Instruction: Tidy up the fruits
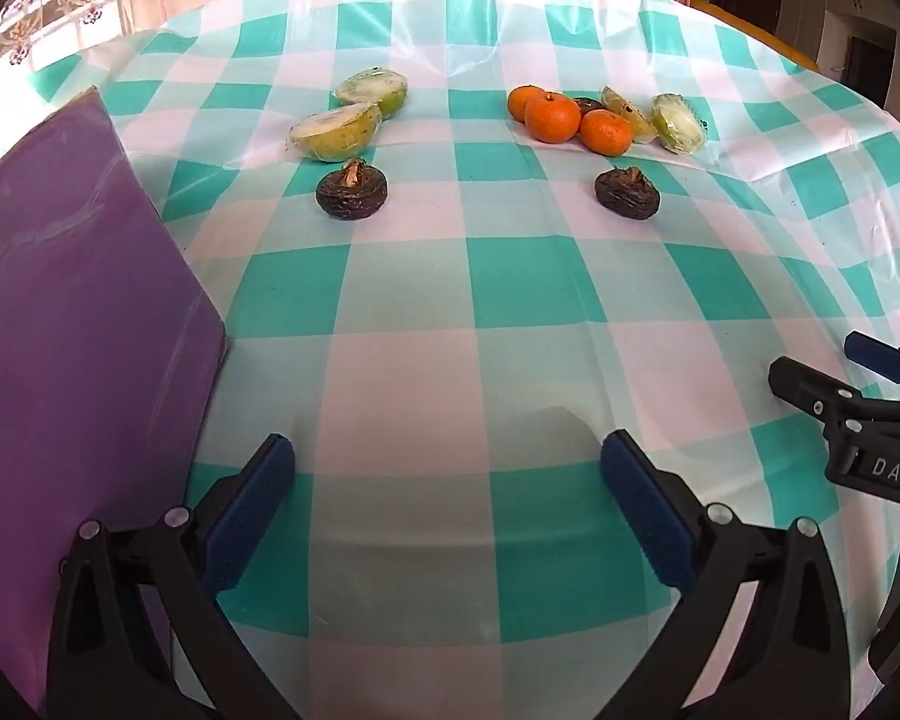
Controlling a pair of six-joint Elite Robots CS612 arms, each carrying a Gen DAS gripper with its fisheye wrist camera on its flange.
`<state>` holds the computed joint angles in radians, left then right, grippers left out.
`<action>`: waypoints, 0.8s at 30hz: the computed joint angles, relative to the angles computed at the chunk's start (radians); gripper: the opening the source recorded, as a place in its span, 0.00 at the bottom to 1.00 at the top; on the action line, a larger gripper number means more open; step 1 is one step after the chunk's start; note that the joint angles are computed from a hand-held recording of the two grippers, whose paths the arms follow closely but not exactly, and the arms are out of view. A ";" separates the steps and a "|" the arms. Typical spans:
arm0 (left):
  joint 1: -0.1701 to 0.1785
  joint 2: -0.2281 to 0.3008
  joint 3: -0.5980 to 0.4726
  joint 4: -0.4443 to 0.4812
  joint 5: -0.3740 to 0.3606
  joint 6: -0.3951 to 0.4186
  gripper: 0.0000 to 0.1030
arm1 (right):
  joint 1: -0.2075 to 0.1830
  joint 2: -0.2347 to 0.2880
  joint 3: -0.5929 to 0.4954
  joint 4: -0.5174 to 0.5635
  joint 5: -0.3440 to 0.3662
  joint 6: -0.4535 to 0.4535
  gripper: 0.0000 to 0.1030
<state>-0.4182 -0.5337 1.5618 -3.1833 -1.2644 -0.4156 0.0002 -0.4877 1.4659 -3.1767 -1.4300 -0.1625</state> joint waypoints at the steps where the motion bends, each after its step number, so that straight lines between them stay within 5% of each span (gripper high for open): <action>1: 0.000 -0.001 0.001 0.000 0.000 0.002 0.99 | -0.001 0.000 0.000 0.000 0.001 0.000 0.96; 24: 0.004 0.001 0.002 -0.007 -0.004 0.008 0.99 | -0.003 0.000 0.004 -0.003 0.004 0.000 0.96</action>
